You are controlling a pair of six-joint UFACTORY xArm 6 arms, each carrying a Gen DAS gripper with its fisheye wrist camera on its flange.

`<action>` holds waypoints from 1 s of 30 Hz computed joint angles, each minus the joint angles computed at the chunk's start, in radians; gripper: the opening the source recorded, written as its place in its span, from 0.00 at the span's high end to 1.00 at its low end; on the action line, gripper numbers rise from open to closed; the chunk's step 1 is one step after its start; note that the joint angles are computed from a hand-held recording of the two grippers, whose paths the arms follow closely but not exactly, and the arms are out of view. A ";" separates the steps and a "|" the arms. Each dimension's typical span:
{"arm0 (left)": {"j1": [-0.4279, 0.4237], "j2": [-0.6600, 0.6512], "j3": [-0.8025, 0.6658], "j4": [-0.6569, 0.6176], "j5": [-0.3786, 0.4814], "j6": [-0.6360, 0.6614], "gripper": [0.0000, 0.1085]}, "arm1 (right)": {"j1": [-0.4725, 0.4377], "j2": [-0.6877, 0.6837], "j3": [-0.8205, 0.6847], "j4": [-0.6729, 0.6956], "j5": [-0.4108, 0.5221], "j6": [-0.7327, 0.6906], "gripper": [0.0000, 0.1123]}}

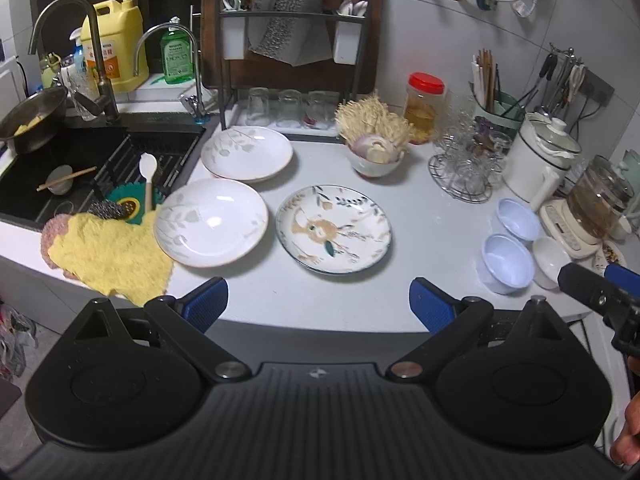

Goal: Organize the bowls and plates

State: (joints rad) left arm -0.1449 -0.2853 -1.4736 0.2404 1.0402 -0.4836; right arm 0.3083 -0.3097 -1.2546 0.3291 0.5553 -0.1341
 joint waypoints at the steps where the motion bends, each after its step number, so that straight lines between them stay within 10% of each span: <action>1: 0.011 0.005 -0.001 -0.006 -0.002 0.010 0.09 | 0.008 0.007 -0.004 -0.018 -0.001 0.014 0.08; 17: 0.288 0.163 -0.091 -0.333 -0.080 0.413 0.09 | 0.173 0.197 -0.166 -0.292 -0.018 0.375 0.09; 30: 0.482 0.462 -0.415 -0.563 0.031 0.725 0.09 | 0.303 0.462 -0.465 -0.476 0.074 0.658 0.09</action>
State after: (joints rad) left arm 0.3367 0.1769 -1.8890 -0.3226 1.0715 0.2415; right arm 0.6116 0.1526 -1.7197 -0.1469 0.6298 0.5235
